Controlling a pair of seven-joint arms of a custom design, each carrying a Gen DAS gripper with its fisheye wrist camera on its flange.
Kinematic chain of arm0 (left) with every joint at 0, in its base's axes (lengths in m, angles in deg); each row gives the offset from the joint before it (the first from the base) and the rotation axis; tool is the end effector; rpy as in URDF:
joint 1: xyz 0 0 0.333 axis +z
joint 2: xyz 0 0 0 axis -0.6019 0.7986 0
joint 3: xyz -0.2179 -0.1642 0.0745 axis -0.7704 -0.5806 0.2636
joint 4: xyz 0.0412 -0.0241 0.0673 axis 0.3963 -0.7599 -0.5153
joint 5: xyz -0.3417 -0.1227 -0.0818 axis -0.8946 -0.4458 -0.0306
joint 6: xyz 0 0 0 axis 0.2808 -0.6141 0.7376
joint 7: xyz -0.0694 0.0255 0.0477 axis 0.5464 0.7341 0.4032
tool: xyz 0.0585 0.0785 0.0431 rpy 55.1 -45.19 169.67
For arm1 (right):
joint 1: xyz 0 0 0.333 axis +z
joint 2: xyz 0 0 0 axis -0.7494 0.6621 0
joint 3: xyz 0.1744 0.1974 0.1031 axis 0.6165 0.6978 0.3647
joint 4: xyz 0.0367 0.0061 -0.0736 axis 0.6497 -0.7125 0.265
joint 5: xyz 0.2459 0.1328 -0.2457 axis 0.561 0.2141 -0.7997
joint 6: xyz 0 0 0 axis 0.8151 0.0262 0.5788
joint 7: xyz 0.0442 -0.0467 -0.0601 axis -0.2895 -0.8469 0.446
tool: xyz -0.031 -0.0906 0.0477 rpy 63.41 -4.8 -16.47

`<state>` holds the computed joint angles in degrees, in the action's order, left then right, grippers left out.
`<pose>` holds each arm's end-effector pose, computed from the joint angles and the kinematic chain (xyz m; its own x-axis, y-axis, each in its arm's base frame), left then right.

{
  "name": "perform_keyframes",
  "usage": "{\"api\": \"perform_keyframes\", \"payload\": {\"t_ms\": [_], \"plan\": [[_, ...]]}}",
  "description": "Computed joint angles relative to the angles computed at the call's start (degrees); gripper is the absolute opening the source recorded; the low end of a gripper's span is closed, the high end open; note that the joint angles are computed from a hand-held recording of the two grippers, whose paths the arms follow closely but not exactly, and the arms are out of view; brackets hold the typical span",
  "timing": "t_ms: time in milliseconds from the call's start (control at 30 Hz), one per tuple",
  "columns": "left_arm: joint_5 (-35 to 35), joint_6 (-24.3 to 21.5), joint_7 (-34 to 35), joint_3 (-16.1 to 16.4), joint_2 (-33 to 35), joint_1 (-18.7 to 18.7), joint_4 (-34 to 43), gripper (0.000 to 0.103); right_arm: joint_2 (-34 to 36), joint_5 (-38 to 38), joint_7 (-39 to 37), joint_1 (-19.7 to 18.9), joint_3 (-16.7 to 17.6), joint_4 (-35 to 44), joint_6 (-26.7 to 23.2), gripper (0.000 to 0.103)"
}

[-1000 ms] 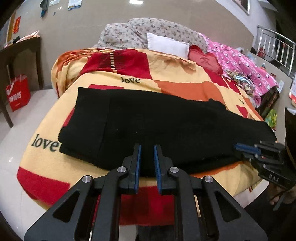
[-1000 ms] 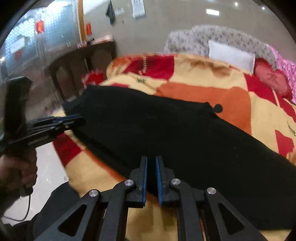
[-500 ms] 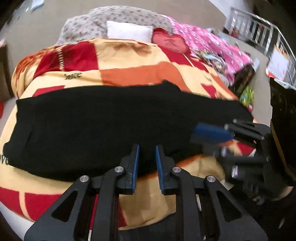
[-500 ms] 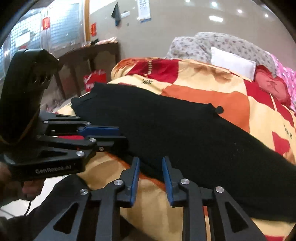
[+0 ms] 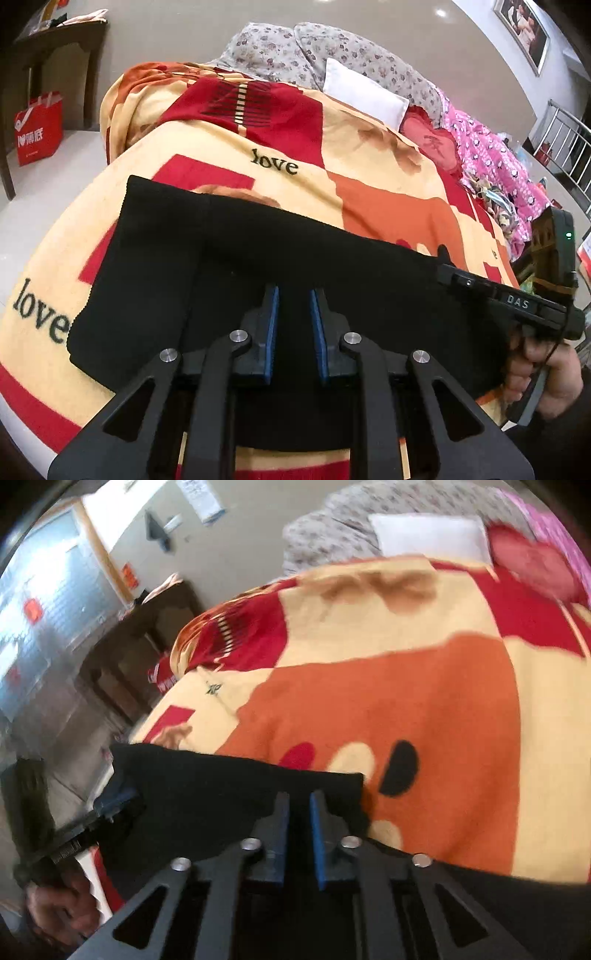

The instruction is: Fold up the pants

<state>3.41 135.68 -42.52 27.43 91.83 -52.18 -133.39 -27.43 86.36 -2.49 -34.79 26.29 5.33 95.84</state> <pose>0.5319 -0.2626 0.3366 0.2036 -0.9092 0.3631 -0.6375 -0.4046 -0.6557 0.6923 0.2618 0.3686 0.5994 -0.7159 -0.3582 -0.7360 -0.3169 -0.5983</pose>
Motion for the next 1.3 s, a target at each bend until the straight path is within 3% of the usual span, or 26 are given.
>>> {"api": "perform_keyframes", "payload": {"t_ms": [67, 133, 167, 200, 267, 300, 400, 600, 700, 767, 867, 967, 1067, 1133, 1200, 1233, 1300], "plan": [[1.5, 0.2, -1.6, 0.2, 0.0, -0.1, 0.1, 0.016, -4.1, 1.0, 0.6, 1.1, -0.4, -5.8, 5.4, 0.011], [1.7, 0.3, -1.5, 0.1, 0.0, 0.0, 0.0, 0.016, -7.8, 7.6, -7.4, -1.6, 3.2, -10.7, 8.4, 0.011], [2.7, 0.2, -2.1, 0.2, -0.2, 0.0, -0.2, 0.016, -10.7, 9.1, -11.9, -1.8, 3.4, -14.8, 9.9, 0.011], [4.2, 0.1, -3.0, 0.4, -0.2, -0.1, -0.2, 0.016, -11.9, 8.1, -12.5, -1.7, 3.0, -16.8, 11.0, 0.012], [6.0, -1.0, -4.4, 0.0, -0.2, -0.6, 0.2, 0.016, -12.0, 4.1, -8.4, -0.2, -1.6, -17.8, 8.3, 0.012], [8.2, -1.3, -6.5, 0.0, -0.2, -0.7, 0.2, 0.016, -11.5, 4.3, -7.2, -1.2, -2.3, -17.7, 7.5, 0.012], [12.0, -1.6, -9.9, -0.7, -0.2, -0.2, 0.3, 0.016, -11.3, 14.2, -7.8, -9.2, -1.4, -17.7, 2.1, 0.01], [11.9, -1.8, -9.7, -1.7, -0.2, 0.8, 0.4, 0.016, -11.5, 23.4, -2.1, -18.5, -4.4, -18.7, 1.3, 0.01], [11.3, -2.6, -8.8, -1.8, -0.2, 0.6, 0.4, 0.016, -14.1, 26.9, -3.4, -21.8, -5.0, -21.8, 1.6, 0.01], [10.1, -3.0, -7.5, -1.9, -0.1, 0.6, 0.4, 0.016, -19.7, 30.2, -10.2, -22.5, -5.0, -27.6, 2.1, 0.011], [10.3, -3.1, -7.9, -1.8, -0.1, 0.3, 0.5, 0.016, -23.3, 30.4, -18.1, -22.7, -5.9, -30.6, -6.6, 0.013], [10.3, -3.2, -7.8, -1.8, -0.1, 0.3, 0.5, 0.016, -22.6, 16.1, -14.1, -17.9, -10.0, -31.2, -11.8, 0.014], [10.3, -3.1, -7.7, -1.7, -0.1, 0.3, 0.6, 0.016, -23.2, 15.9, -13.0, -20.4, -9.0, -30.6, -15.2, 0.018], [10.2, -3.0, -7.7, -1.7, 0.0, 0.3, 0.5, 0.016, -26.4, 17.8, -14.7, -18.7, -10.6, -33.7, -10.7, 0.019], [10.6, -2.9, -8.2, -1.7, 0.0, 0.3, 0.5, 0.016, -26.6, 20.0, -16.9, -19.1, -10.1, -33.8, -9.9, 0.021], [10.9, -2.8, -8.6, -1.7, -0.1, 0.3, 0.6, 0.016, -25.8, 16.2, -15.2, -17.8, -10.8, -33.4, -10.0, 0.023], [12.1, -2.4, -9.7, -1.6, -0.1, 0.4, 0.7, 0.016, -26.4, 16.0, -19.2, -16.6, -10.0, -36.2, -4.1, 0.024]]}}
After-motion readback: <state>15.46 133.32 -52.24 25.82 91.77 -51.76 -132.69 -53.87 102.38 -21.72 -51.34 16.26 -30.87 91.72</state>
